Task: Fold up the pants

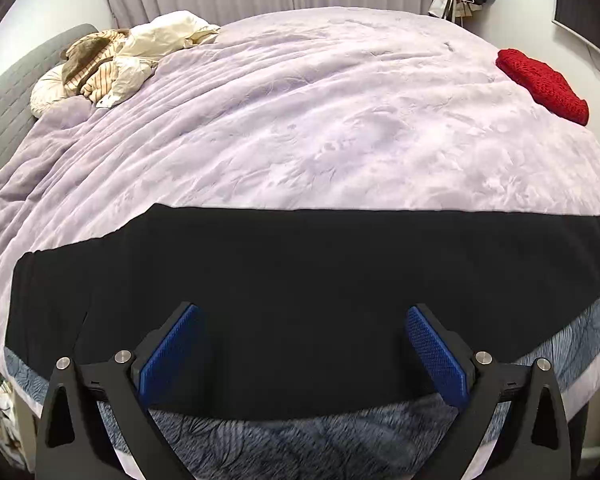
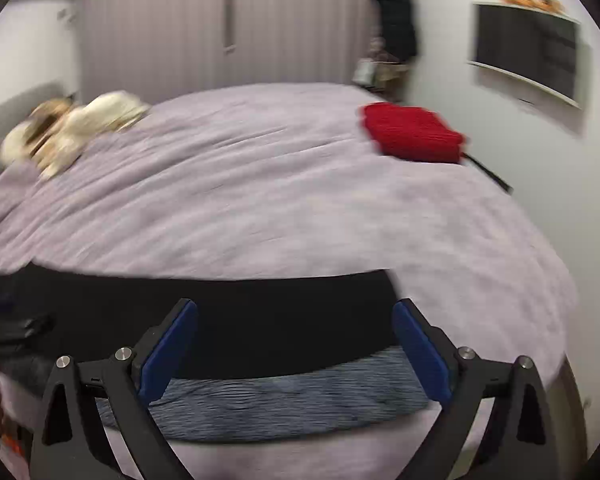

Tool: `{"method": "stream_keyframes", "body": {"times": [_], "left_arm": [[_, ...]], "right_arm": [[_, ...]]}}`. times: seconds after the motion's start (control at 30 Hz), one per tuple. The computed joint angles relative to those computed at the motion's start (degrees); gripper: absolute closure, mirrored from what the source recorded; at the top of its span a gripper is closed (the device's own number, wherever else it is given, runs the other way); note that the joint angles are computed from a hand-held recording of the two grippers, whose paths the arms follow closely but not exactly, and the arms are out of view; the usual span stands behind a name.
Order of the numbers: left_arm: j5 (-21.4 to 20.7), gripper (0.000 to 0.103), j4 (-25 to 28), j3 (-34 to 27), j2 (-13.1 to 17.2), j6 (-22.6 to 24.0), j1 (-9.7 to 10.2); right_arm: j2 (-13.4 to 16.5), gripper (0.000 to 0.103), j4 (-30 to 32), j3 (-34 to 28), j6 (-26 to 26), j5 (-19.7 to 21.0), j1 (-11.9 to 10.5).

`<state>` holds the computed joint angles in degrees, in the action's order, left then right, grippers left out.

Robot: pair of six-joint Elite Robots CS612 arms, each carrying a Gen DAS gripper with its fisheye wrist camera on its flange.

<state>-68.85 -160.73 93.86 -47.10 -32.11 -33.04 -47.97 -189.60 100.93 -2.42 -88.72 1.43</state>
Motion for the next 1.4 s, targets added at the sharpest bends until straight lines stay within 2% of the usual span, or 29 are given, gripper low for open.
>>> {"method": "stream_keyframes", "body": {"times": [0.1,0.13,0.17,0.2,0.23,0.3,0.37,0.43,0.5,0.57,0.6,0.67,0.77,0.83,0.93,1.03,1.07,1.13,1.2,1.27,1.33,1.4], "left_arm": [[-2.20,0.000,2.19,-0.39,0.31,-1.76,0.78],[-2.69,0.000,3.48,-0.34,0.30,-1.99,1.10],[-2.11,0.000,4.64,0.04,0.20,-2.70,1.33],[-1.67,0.000,4.94,0.85,-0.03,-3.50,1.62],[-1.88,0.000,4.42,1.78,-0.35,-4.37,1.72],[-3.93,0.000,0.48,4.93,-1.26,-5.48,2.82],[-3.84,0.000,-2.45,7.51,-2.10,-5.39,3.14],[-2.85,0.000,-4.21,9.06,-2.50,-4.55,3.11],[-3.00,0.000,-4.11,8.93,-2.42,-3.87,3.63],[-2.49,0.000,-1.89,7.89,-2.60,-4.79,3.56],[-2.21,0.000,-1.77,7.26,-2.55,-4.45,3.56],[-2.30,0.000,-3.08,5.56,-2.08,-2.47,3.59],[-2.32,0.000,-1.90,1.16,-0.29,-0.64,3.46],[-1.26,0.000,0.89,-1.95,1.03,-0.41,3.23],[0.43,0.000,5.95,-5.74,2.91,-1.48,2.91],[-2.01,0.000,10.02,-7.71,4.70,-2.88,3.50],[-3.33,0.000,8.91,-7.33,4.93,-3.54,3.86],[-3.24,0.000,5.87,-6.28,5.02,-2.77,3.90],[-2.52,0.000,4.98,-6.03,5.09,-1.82,3.76],[-2.47,0.000,3.26,-5.49,5.25,-1.48,3.81],[-2.41,0.000,1.89,-5.08,5.31,-1.37,3.79],[-2.15,0.000,1.27,-4.78,5.24,-1.20,3.79]], "right_arm": [[2.24,0.005,10.79,-4.66,-5.82,10.30,2.76],[3.30,0.005,14.01,-6.35,-8.15,11.48,3.71],[4.20,0.005,18.29,-8.09,-10.32,10.26,4.87],[5.36,0.005,20.17,-9.26,-12.83,7.07,5.96],[5.86,0.005,19.66,-9.34,-14.55,5.76,6.14],[5.82,0.003,14.61,-7.30,-16.14,2.96,5.77],[4.79,0.001,13.79,-5.40,-13.81,0.69,4.26],[3.43,0.001,13.55,-3.29,-9.19,-2.87,2.06],[2.24,0.001,13.87,-1.36,-5.99,-4.20,-0.44],[1.71,0.001,14.43,-0.67,-4.47,-7.60,-1.31],[1.48,0.001,14.57,-0.67,-3.55,-9.30,-1.36],[1.17,0.000,13.65,-1.10,-2.17,-9.41,-0.96],[1.81,0.000,8.40,-2.72,-2.26,-1.99,0.32],[3.43,0.000,10.09,-6.44,-3.24,0.28,2.35],[6.60,0.001,16.16,-12.82,-5.70,-2.86,5.70],[8.60,0.001,20.46,-15.86,-7.83,-3.89,7.13],[8.94,0.001,21.16,-16.08,-8.07,-4.60,7.41],[9.34,0.001,21.77,-16.20,-7.31,-3.79,6.94],[8.91,0.001,20.94,-15.20,-6.11,-2.70,5.77],[8.89,0.001,20.03,-15.00,-5.05,-3.34,4.87],[8.27,0.001,18.85,-13.68,-0.94,-6.92,3.50],[7.97,0.001,19.08,-12.96,3.67,-9.11,1.19]]}}
